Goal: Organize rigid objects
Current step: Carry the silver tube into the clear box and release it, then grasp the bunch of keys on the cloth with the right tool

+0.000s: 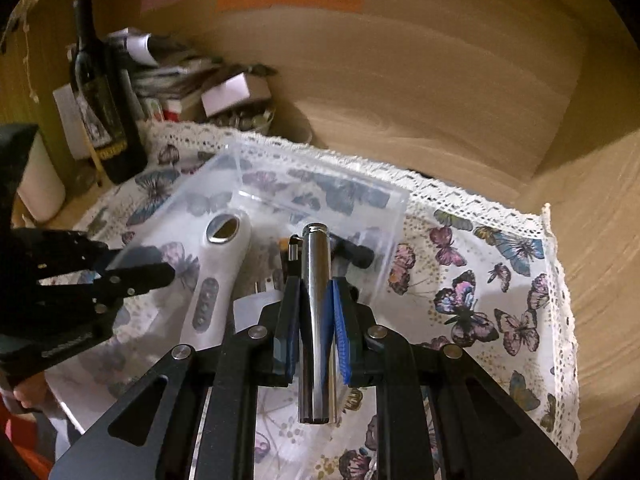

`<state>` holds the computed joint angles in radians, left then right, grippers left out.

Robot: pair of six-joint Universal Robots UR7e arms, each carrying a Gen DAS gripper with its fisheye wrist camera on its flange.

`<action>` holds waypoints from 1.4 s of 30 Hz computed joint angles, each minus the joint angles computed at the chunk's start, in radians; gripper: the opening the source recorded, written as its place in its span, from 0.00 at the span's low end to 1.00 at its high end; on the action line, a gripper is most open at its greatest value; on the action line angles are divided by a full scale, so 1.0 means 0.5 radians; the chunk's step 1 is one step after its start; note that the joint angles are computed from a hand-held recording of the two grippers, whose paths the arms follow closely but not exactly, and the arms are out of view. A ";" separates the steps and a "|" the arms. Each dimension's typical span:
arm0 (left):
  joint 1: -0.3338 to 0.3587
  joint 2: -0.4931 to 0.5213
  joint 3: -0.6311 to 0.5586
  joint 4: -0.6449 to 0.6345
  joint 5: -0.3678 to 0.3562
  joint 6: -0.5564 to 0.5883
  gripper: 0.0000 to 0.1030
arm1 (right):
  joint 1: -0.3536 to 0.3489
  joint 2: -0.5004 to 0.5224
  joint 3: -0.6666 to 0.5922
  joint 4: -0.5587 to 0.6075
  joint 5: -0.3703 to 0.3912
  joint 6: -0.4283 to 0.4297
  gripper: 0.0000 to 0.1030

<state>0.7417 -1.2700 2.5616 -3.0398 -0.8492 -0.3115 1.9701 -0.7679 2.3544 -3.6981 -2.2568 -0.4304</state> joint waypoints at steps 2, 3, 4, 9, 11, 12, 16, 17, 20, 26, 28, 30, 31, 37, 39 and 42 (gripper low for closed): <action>-0.002 0.004 0.001 -0.003 0.004 0.000 0.16 | 0.001 0.015 -0.019 0.033 -0.020 0.001 0.14; -0.002 0.004 0.001 -0.003 0.004 0.000 0.16 | 0.002 0.018 -0.029 0.055 -0.024 -0.003 0.14; -0.001 0.005 0.000 -0.007 -0.001 0.000 0.16 | 0.001 0.018 -0.036 0.085 -0.026 0.009 0.14; -0.004 0.006 -0.001 -0.002 -0.001 -0.003 0.16 | 0.012 0.021 -0.018 0.044 -0.001 0.003 0.15; -0.008 0.010 -0.001 -0.004 0.007 -0.001 0.16 | 0.021 0.009 0.001 0.011 0.017 -0.004 0.21; -0.007 0.007 -0.001 -0.003 0.004 0.000 0.16 | 0.027 0.001 0.019 -0.030 0.032 -0.011 0.22; -0.004 0.006 -0.002 -0.002 -0.001 -0.003 0.16 | 0.054 -0.042 0.068 -0.121 0.043 -0.013 0.25; -0.005 0.006 -0.002 -0.001 0.001 -0.001 0.16 | 0.060 -0.064 0.086 -0.136 0.045 -0.009 0.26; 0.001 0.005 -0.003 -0.004 0.001 0.009 0.16 | 0.073 -0.106 0.130 -0.209 0.030 0.001 0.39; 0.002 0.006 0.001 -0.013 -0.001 0.008 0.16 | 0.072 -0.186 0.249 -0.450 -0.093 0.000 0.41; 0.000 0.007 0.003 -0.016 -0.001 0.007 0.16 | 0.029 -0.202 0.291 -0.511 -0.123 0.021 0.42; -0.001 0.008 0.002 -0.013 0.000 0.005 0.16 | -0.038 -0.211 0.335 -0.539 -0.121 0.059 0.43; 0.000 0.006 0.002 -0.011 0.000 0.006 0.16 | -0.071 -0.216 0.355 -0.536 -0.116 0.086 0.43; 0.003 0.005 0.004 -0.021 -0.016 -0.003 0.16 | -0.336 -0.168 0.465 -0.515 -0.027 0.268 0.43; -0.004 0.008 0.006 -0.017 -0.009 -0.010 0.16 | -0.425 -0.154 0.505 -0.492 0.065 0.331 0.43; -0.008 0.008 0.005 -0.005 0.005 -0.006 0.16 | -0.472 -0.113 0.526 -0.475 0.139 0.377 0.43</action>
<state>0.7375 -1.2659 2.5642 -3.0421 -0.8466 -0.3147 1.7342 -0.8242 2.6175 -3.9355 -2.1873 -0.2417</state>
